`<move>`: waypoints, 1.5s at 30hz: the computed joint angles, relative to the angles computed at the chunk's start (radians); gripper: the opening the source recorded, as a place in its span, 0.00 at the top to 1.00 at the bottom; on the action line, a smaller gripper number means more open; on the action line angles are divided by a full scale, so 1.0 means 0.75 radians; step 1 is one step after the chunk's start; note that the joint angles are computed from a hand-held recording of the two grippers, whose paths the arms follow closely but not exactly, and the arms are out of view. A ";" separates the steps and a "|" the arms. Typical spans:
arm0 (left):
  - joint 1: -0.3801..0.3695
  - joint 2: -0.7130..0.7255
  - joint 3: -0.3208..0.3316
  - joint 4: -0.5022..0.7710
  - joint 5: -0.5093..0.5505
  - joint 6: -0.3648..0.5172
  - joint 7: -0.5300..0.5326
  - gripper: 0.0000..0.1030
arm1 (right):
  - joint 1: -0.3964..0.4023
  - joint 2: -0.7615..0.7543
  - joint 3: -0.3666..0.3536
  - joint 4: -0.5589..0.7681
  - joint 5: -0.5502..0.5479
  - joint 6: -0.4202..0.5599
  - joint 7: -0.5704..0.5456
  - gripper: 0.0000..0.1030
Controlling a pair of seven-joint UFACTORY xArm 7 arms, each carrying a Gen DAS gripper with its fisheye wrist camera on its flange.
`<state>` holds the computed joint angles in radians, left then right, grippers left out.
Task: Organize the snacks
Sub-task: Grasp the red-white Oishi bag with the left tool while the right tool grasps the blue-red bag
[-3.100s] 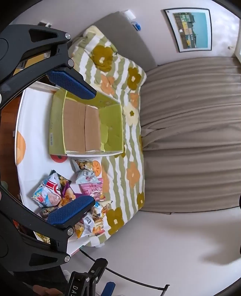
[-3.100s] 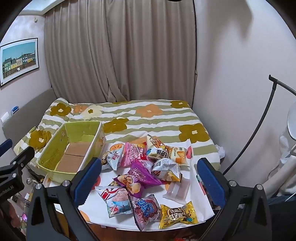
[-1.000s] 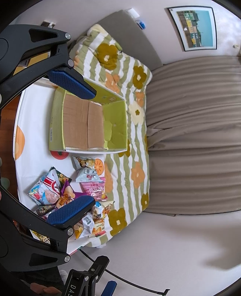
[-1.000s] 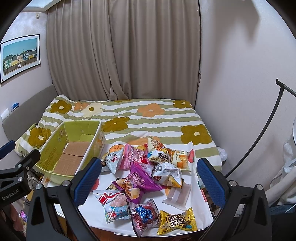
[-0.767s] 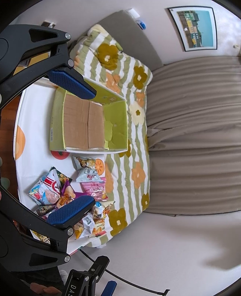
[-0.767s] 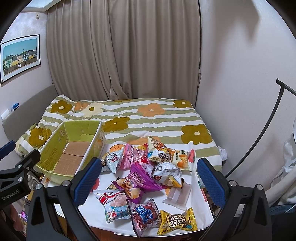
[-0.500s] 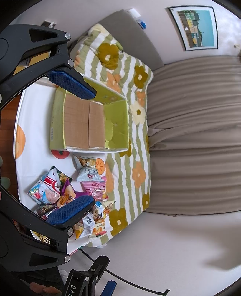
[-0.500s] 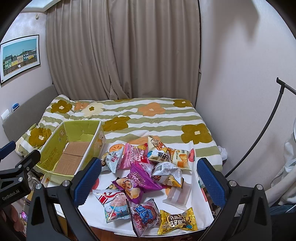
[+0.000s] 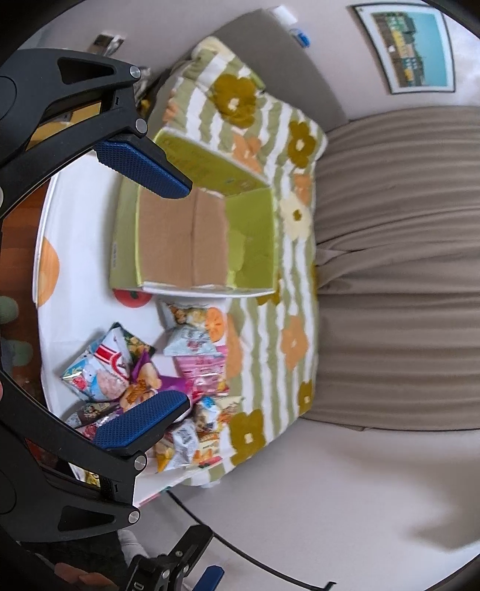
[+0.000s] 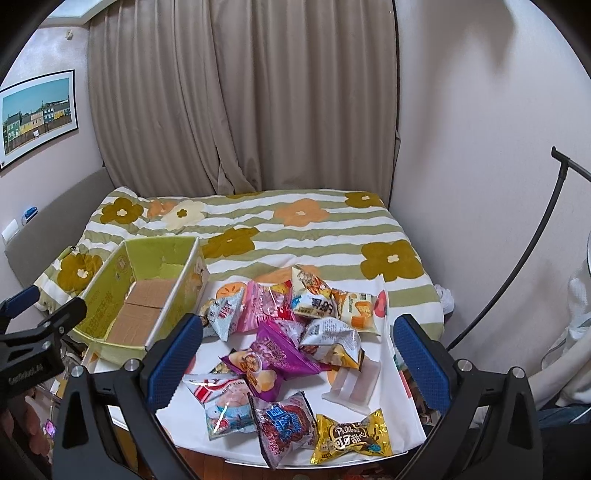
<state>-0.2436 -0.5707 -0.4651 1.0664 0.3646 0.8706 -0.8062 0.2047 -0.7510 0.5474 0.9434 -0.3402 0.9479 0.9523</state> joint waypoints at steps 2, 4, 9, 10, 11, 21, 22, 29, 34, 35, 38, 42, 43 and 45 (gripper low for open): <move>-0.032 0.034 0.028 -0.017 -0.053 -0.012 0.022 0.00 | 0.024 -0.011 -0.022 -0.041 0.025 -0.002 -0.002 0.00; -0.064 0.053 0.047 -0.051 -0.094 -0.031 0.031 0.00 | 0.051 -0.030 -0.045 -0.091 0.054 -0.007 0.003 0.00; -0.133 0.167 0.085 -0.078 -0.200 -0.051 0.018 0.00 | 0.134 -0.103 -0.119 -0.252 0.131 -0.063 -0.030 0.00; -0.144 0.189 0.085 -0.089 -0.211 -0.058 0.002 0.00 | 0.159 -0.113 -0.141 -0.294 0.153 -0.093 -0.048 0.00; -0.150 0.222 0.086 -0.081 -0.211 -0.057 -0.010 0.00 | 0.172 -0.118 -0.151 -0.320 0.165 -0.118 -0.061 0.00; -0.259 0.495 0.176 -0.089 -0.295 -0.228 -0.086 0.00 | 0.315 0.004 -0.311 -0.521 0.317 -0.391 -0.358 0.00; -0.270 0.520 0.186 -0.090 -0.312 -0.248 -0.089 0.00 | 0.327 0.021 -0.324 -0.531 0.333 -0.407 -0.389 0.00; -0.325 0.653 0.237 -0.083 -0.393 -0.314 -0.099 0.02 | 0.401 0.140 -0.410 -0.580 0.454 -0.495 -0.612 0.00; -0.351 0.709 0.263 -0.087 -0.537 -0.374 -0.015 0.16 | 0.427 0.238 -0.450 -0.566 0.507 -0.513 -0.779 0.00; -0.354 0.710 0.267 -0.097 -0.576 -0.397 0.008 0.26 | 0.428 0.254 -0.453 -0.564 0.517 -0.517 -0.808 0.00; -0.356 0.715 0.272 -0.112 -0.611 -0.428 0.019 0.37 | 0.440 0.300 -0.470 -0.554 0.554 -0.526 -0.907 0.00; -0.359 0.707 0.268 -0.119 -0.572 -0.425 -0.022 0.43 | 0.452 0.346 -0.484 -0.545 0.604 -0.534 -1.011 0.00; -0.360 0.708 0.267 -0.118 -0.563 -0.424 -0.032 0.43 | 0.459 0.354 -0.494 -0.544 0.628 -0.537 -1.036 0.00; -0.360 0.698 0.266 -0.127 -0.554 -0.426 -0.050 0.44 | 0.468 0.379 -0.508 -0.535 0.674 -0.541 -1.081 0.00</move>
